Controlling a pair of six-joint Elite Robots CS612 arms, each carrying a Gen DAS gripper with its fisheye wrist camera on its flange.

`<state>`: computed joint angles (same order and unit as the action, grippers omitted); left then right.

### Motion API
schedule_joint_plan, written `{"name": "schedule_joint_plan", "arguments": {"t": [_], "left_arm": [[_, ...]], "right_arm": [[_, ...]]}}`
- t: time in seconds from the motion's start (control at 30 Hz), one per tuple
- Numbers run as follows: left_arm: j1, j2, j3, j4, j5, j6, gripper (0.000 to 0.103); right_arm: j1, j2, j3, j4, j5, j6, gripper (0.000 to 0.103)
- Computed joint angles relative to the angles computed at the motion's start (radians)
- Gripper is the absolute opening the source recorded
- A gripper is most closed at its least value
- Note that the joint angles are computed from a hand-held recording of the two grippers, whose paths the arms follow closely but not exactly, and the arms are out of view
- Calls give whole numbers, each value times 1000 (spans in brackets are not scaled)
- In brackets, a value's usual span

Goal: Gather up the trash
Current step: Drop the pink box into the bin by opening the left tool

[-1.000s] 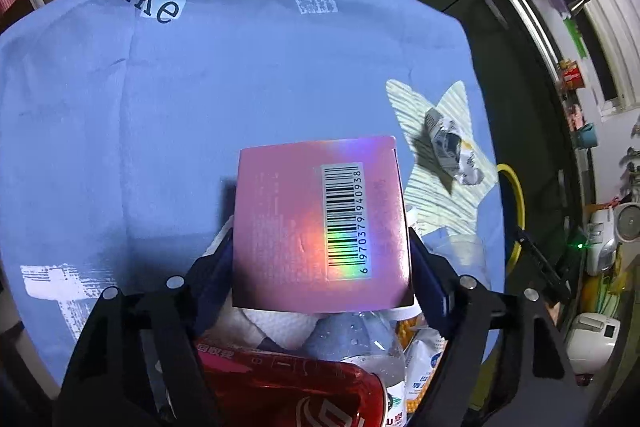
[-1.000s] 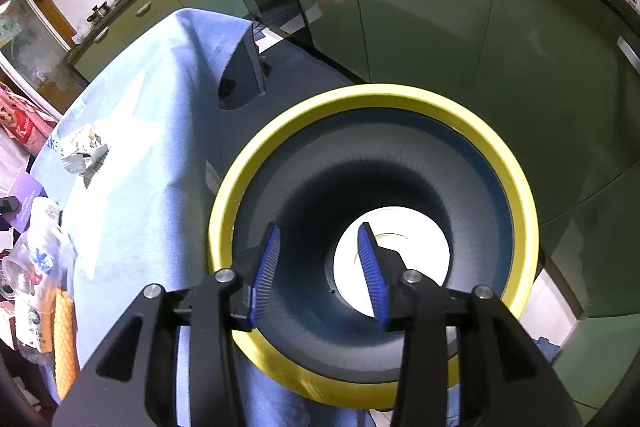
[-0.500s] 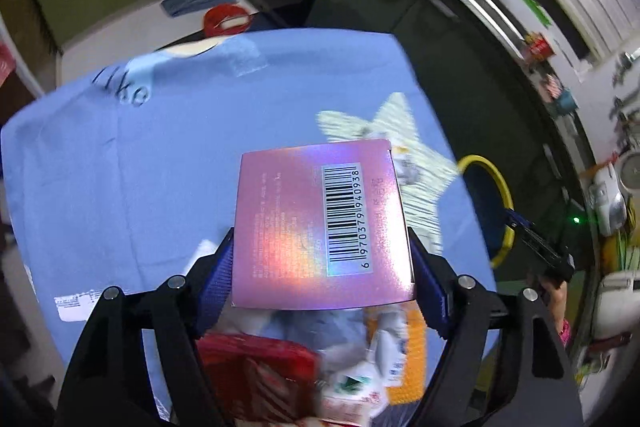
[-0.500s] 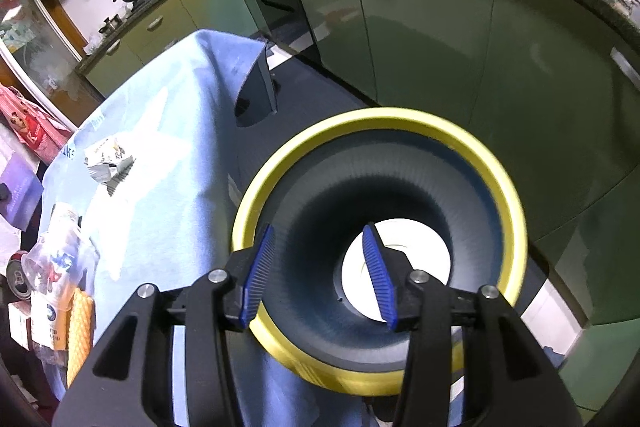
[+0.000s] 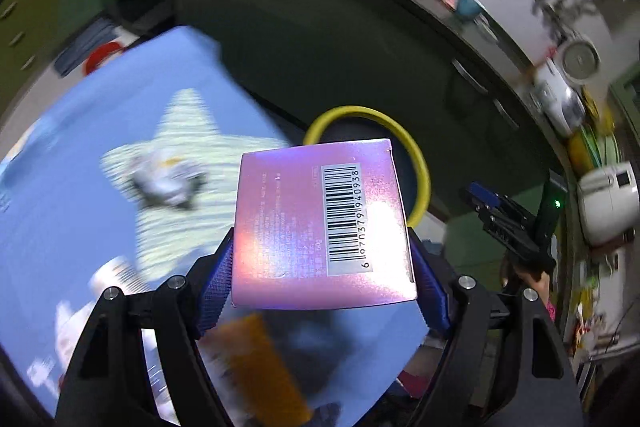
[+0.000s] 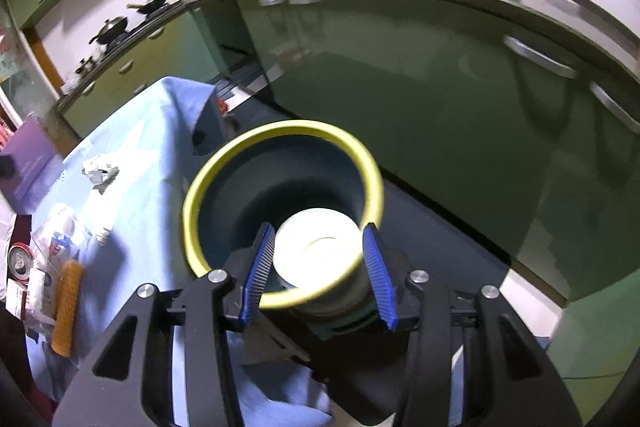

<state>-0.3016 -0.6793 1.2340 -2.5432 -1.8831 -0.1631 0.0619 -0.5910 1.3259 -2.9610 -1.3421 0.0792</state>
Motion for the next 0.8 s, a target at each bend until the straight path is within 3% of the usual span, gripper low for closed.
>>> {"name": "schedule_joint_plan", "arguments": {"t": [0.3,0.53,0.63,0.7,0.8], "left_arm": [[-83,190,-306,238,3,90,77],[-117,319,-495,399,52,101,78],[-126,341,-526,412,79,107,87],[-125,352,-544,409,79,100,87],[-122,320,-497,362,71,103,87]], "right_arm": [[-41,-27,79,-57,-17,27,44],[-50,-20,83,-40,-20,33,45],[-53,-17,82,-36,-14,34,46],[-52,-16,81,-35,-11,33,46],[-50,-17,81,-35,-5,28,47]]}}
